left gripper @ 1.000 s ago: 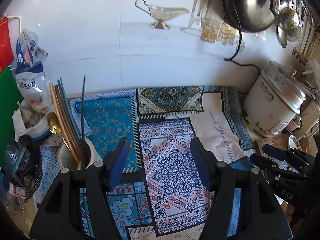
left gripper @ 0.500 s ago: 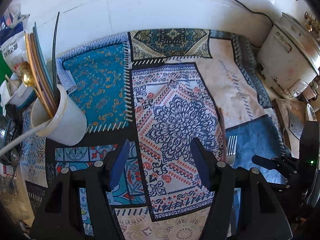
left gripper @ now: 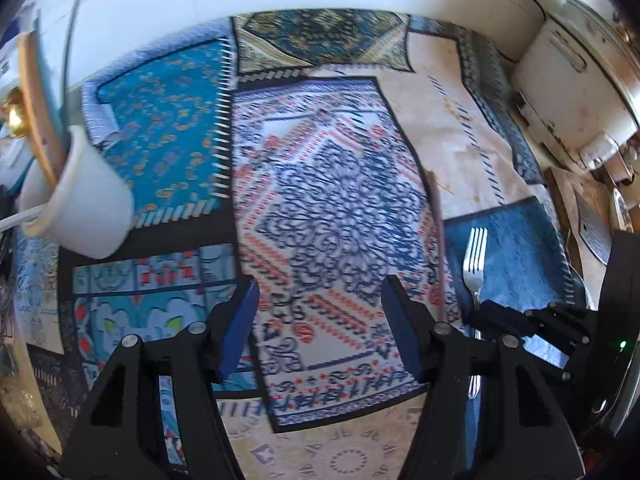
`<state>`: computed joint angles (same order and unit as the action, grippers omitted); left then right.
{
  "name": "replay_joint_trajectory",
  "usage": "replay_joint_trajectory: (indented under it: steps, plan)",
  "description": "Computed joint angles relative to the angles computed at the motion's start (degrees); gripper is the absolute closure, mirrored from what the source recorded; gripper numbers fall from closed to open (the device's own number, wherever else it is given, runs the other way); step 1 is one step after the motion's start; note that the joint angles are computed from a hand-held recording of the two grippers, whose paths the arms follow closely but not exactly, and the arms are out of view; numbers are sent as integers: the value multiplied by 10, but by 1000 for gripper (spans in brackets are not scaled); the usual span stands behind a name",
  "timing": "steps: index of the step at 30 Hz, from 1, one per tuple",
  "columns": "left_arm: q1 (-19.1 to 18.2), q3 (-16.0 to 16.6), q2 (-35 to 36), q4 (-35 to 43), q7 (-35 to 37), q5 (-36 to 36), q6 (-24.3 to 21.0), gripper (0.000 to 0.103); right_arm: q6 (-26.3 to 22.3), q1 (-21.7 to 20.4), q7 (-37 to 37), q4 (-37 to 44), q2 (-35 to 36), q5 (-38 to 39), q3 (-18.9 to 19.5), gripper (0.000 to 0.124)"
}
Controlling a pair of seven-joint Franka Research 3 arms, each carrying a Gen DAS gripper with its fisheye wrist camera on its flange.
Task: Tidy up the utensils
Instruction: 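Grasp the silver fork with the right tool while the left tool grasps the dark red chopstick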
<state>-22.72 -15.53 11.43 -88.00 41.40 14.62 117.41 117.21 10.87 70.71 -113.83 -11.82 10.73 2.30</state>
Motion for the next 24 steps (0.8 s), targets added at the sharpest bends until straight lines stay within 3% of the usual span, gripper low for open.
replay_joint_trajectory:
  steps: [7, 12, 15, 17, 19, 23, 24]
  plan:
    - [-20, -7, 90, 101, 55, -20, -13, 41, -22, -26, 6, 15, 9, 13, -25, 118]
    - [-38, -5, 167, 199, 97, -37, -49, 59, -53, -47, 5, 41, 23, 41, -40, 116]
    - [-46, -1, 207, 254, 110, -54, -71, 71, -57, -58, -1, 45, 25, 54, -47, 99]
    - [-55, 8, 220, 273, 108, -48, -73, 72, -56, -64, -5, 46, 25, 59, -49, 94]
    - [-65, 16, 237, 301, 107, -41, -83, 76, -53, -66, -6, 47, 27, 63, -48, 94]
    - [-77, 31, 248, 311, 96, -17, -71, 97, -27, -60, -1, 47, 35, 63, -38, 94]
    - [-76, 30, 252, 316, 98, -17, -72, 98, -25, -58, 1, 51, 41, 67, -37, 94]
